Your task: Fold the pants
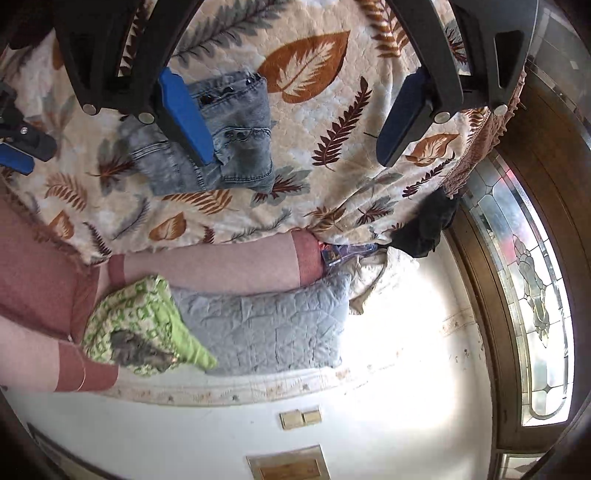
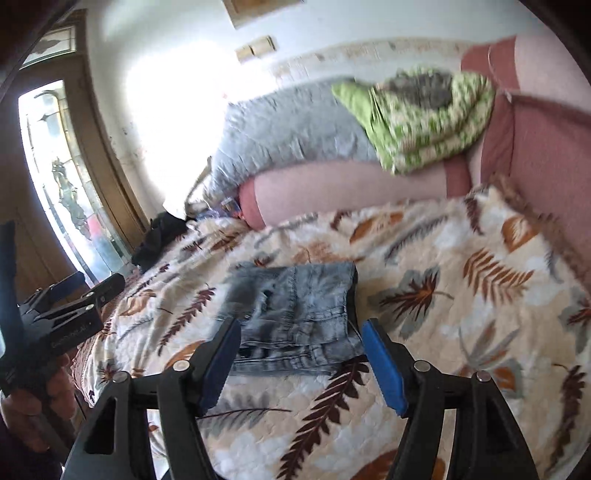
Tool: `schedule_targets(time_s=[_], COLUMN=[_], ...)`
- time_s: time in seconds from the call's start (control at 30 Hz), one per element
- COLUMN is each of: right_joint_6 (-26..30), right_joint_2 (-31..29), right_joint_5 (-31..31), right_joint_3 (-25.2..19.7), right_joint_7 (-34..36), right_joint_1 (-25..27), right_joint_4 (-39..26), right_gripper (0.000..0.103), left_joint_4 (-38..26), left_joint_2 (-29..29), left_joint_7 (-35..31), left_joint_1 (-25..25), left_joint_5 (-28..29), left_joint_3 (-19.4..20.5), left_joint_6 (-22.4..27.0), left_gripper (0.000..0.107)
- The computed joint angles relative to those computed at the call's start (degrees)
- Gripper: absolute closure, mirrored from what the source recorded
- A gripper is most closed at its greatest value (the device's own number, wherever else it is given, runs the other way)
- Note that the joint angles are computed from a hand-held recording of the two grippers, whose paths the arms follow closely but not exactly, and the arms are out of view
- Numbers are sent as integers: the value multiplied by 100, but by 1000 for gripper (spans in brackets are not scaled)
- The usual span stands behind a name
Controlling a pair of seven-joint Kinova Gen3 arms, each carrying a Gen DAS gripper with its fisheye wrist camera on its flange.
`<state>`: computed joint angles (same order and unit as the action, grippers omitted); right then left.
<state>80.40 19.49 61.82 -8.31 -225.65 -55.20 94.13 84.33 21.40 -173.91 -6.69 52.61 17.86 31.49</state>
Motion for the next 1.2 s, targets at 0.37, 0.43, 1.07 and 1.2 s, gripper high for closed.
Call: schedule_targets(time_s=[0.37, 0.43, 1.07, 1.2], right_joint_6=[1939, 2084, 1892, 1855], right_joint_2=[1034, 1148, 1426, 1476], right_joint_5=[115, 129, -29, -63], right_joint_3=[543, 659, 1027, 1060], right_joint_7=[1844, 2092, 2639, 2780], right_joint_1=[-961, -1071, -1255, -1240], right_joint_4=[-2440, -2717, -3127, -3201], right_gripper=[29, 29, 27, 27], left_joint_4=[405, 428, 383, 369], left_joint_2=[-644, -686, -746, -741], left_joint_7=[-546, -596, -577, -562], left_joint_1=[-426, -423, -369, -380], left_joint_5=[956, 1040, 1089, 1090], left_joint_3=[-582, -709, -1002, -1007], left_joint_6=[907, 977, 1226, 1267], left_gripper=[17, 17, 17, 17])
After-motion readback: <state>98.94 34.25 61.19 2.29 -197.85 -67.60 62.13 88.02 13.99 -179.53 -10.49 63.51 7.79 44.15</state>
